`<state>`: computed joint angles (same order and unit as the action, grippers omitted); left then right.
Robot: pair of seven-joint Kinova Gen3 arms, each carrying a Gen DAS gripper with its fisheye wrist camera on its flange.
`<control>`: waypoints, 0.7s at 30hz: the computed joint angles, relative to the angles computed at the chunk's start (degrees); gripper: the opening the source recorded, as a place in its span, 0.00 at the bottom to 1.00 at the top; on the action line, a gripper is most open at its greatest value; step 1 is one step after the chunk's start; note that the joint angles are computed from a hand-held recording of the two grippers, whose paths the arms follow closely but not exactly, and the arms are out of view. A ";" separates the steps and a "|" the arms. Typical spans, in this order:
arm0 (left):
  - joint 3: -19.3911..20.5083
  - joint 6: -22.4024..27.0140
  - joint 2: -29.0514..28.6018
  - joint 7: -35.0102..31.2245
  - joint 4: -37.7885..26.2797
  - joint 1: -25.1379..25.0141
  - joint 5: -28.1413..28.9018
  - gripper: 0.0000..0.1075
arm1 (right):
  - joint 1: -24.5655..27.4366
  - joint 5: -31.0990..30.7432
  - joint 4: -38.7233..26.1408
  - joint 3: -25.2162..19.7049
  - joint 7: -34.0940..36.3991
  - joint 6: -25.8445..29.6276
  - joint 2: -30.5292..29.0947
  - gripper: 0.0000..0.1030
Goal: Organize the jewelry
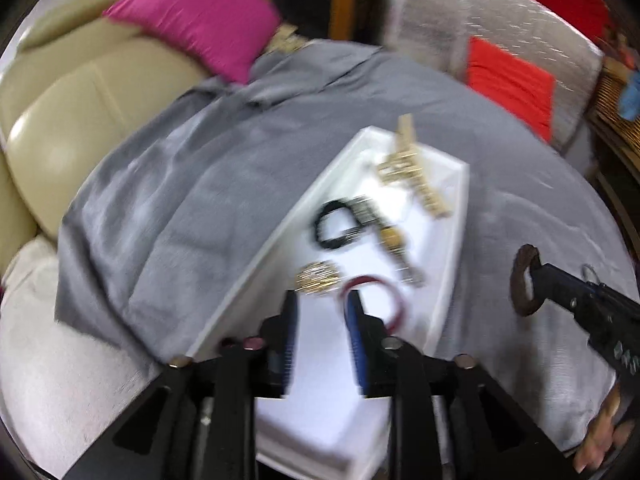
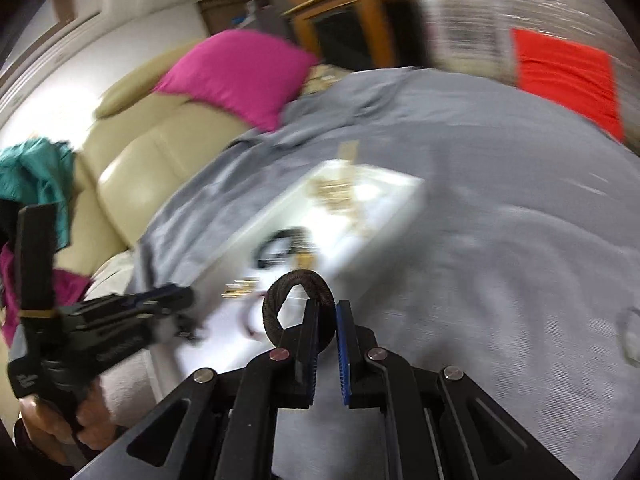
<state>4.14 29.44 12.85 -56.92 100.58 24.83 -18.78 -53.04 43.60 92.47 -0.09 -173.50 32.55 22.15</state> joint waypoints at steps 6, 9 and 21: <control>-5.08 -3.45 0.06 11.04 -0.37 13.52 -13.48 0.59 | -1.54 3.33 14.88 2.14 -13.53 11.31 -11.81 0.09; 0.60 -2.41 2.06 10.46 -3.32 11.84 -13.59 0.63 | 1.15 0.55 19.82 -0.04 -16.16 17.58 -16.75 0.09; 8.13 12.00 23.07 -6.92 -34.11 17.17 3.08 0.62 | 15.74 -11.10 32.53 -1.96 -13.73 7.78 -26.66 0.13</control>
<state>12.27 41.44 35.92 -63.84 66.47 42.00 -15.70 -37.30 32.51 125.01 -2.05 -187.23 40.32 -4.52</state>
